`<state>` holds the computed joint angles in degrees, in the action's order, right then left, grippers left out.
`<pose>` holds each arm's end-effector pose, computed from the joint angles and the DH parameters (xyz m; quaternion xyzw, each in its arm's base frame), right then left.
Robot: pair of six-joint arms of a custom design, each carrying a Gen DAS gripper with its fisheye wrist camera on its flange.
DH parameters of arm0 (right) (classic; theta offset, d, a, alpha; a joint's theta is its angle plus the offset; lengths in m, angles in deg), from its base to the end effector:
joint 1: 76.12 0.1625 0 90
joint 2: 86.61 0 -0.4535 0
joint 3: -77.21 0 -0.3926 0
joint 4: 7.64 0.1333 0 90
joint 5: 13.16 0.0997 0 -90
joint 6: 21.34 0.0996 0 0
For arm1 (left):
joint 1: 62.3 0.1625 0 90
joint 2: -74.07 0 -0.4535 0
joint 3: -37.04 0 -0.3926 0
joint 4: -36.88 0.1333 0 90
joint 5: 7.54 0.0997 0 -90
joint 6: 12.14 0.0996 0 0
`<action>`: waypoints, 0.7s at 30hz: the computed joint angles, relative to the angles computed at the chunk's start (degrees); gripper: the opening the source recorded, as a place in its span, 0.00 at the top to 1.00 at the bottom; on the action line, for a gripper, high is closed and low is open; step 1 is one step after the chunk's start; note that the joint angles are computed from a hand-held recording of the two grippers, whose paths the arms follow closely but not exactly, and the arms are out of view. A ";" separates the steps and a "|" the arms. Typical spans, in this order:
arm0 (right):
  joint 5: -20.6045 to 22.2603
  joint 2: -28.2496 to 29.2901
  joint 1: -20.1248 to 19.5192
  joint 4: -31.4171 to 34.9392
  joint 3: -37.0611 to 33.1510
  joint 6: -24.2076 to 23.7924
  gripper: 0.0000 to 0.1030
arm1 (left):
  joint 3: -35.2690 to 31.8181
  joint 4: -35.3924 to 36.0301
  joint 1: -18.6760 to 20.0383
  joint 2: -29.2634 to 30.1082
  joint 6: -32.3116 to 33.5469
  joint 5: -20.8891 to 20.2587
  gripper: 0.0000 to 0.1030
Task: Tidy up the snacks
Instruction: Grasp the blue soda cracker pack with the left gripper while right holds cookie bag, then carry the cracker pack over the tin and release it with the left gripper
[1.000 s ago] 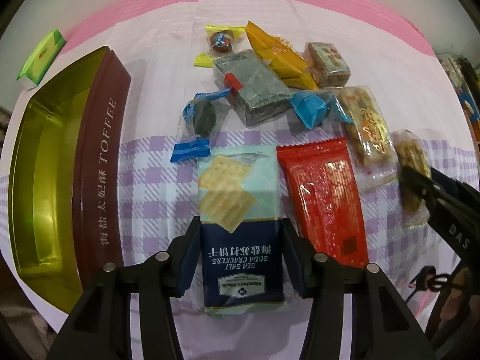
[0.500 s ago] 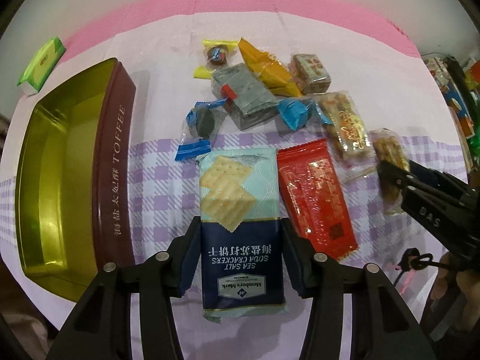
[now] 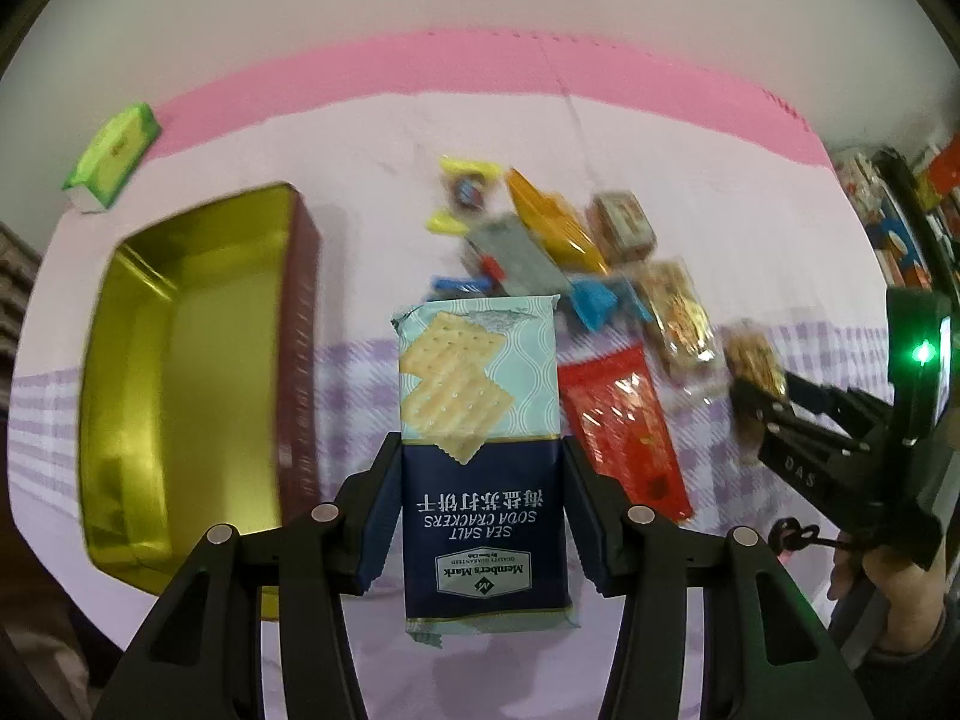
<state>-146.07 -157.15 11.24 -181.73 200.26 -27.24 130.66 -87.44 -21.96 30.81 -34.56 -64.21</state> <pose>0.0418 -0.5156 0.2686 -0.0740 -0.8981 0.2263 0.3698 -0.3764 -0.5664 0.0634 0.2623 0.9125 -0.0590 0.3083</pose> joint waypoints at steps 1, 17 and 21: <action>-0.19 0.05 0.07 0.02 0.02 -0.13 0.62 | 0.15 -0.15 0.15 -0.35 0.03 0.39 0.51; -2.22 1.06 1.05 -0.50 -0.04 -0.29 0.62 | -1.20 6.36 6.29 -5.98 -2.86 11.05 0.51; -2.37 1.30 1.19 -0.70 -0.09 -0.52 0.62 | -0.67 8.57 7.93 -6.46 -3.76 12.51 0.51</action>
<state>-148.44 -155.85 12.43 -182.43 200.17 -27.76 129.99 -78.86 -14.03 24.35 -38.32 -51.70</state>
